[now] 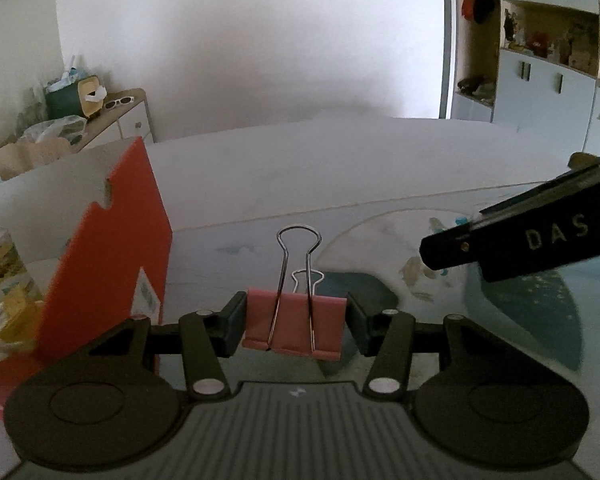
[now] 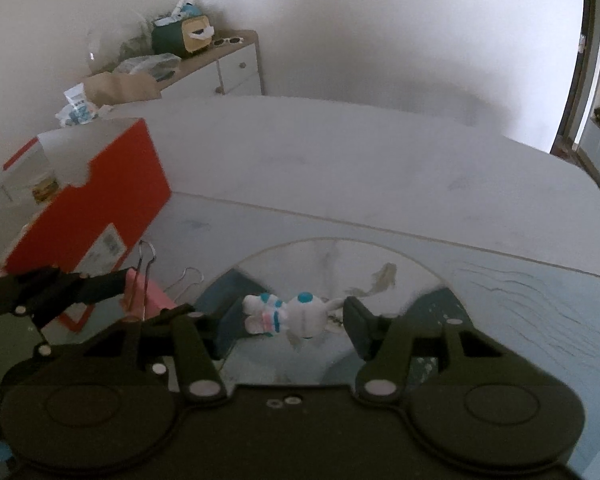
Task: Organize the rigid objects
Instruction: 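Grasp the pink binder clip with the left gripper while the right gripper grasps the white bunny keychain, then carry the binder clip and bunny keychain into the red box and open both grippers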
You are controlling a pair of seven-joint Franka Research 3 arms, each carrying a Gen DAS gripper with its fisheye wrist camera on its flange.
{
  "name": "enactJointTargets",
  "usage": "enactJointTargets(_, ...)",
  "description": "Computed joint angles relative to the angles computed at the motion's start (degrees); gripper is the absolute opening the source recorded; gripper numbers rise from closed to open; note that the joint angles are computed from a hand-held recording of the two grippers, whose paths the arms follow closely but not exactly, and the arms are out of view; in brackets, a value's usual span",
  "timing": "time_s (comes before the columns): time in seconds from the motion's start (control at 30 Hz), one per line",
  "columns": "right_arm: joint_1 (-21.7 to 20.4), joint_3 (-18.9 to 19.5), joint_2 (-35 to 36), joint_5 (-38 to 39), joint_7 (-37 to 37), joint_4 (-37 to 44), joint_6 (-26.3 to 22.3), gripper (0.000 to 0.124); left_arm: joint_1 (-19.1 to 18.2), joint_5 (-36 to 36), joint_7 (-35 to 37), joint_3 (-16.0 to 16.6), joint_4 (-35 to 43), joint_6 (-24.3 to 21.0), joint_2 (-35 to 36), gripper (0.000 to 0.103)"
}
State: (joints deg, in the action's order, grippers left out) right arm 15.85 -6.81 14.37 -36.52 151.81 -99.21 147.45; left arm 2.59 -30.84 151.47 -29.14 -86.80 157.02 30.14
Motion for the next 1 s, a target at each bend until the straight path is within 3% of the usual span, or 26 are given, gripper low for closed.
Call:
enactJointTargets(0.17, 1.2, 0.8, -2.7, -2.8, 2.4, -1.5, -1.7, 0.055, 2.7, -4.0, 3.1, -1.3, -2.7, -1.6, -3.5, 0.052)
enactJointTargets(0.33, 1.4, 2.6, -5.2, -5.5, 4.0, -2.9, -3.0, 0.055, 4.0, -10.3, 8.6, -0.6, -4.7, -3.8, -7.3, 0.052)
enactJointTargets(0.6, 2.0, 5.2, -6.5, -8.6, 4.7, -1.7, -5.4, 0.055, 2.8, -16.4, 12.6, 4.2, -5.1, -8.2, -11.2, 0.052)
enactJointTargets(0.77, 2.8, 6.0, -6.0, -9.0, 3.4, 0.4, -6.5, 0.055, 1.4, -16.9, 11.8, 8.1, -3.1, -11.5, -11.6, 0.052)
enactJointTargets(1.0, 4.2, 5.9, -3.1, -7.7, 0.1, 5.0, -7.4, 0.055, 1.2, -14.7, 10.6, 10.8, 0.0, -13.4, -10.7, 0.052)
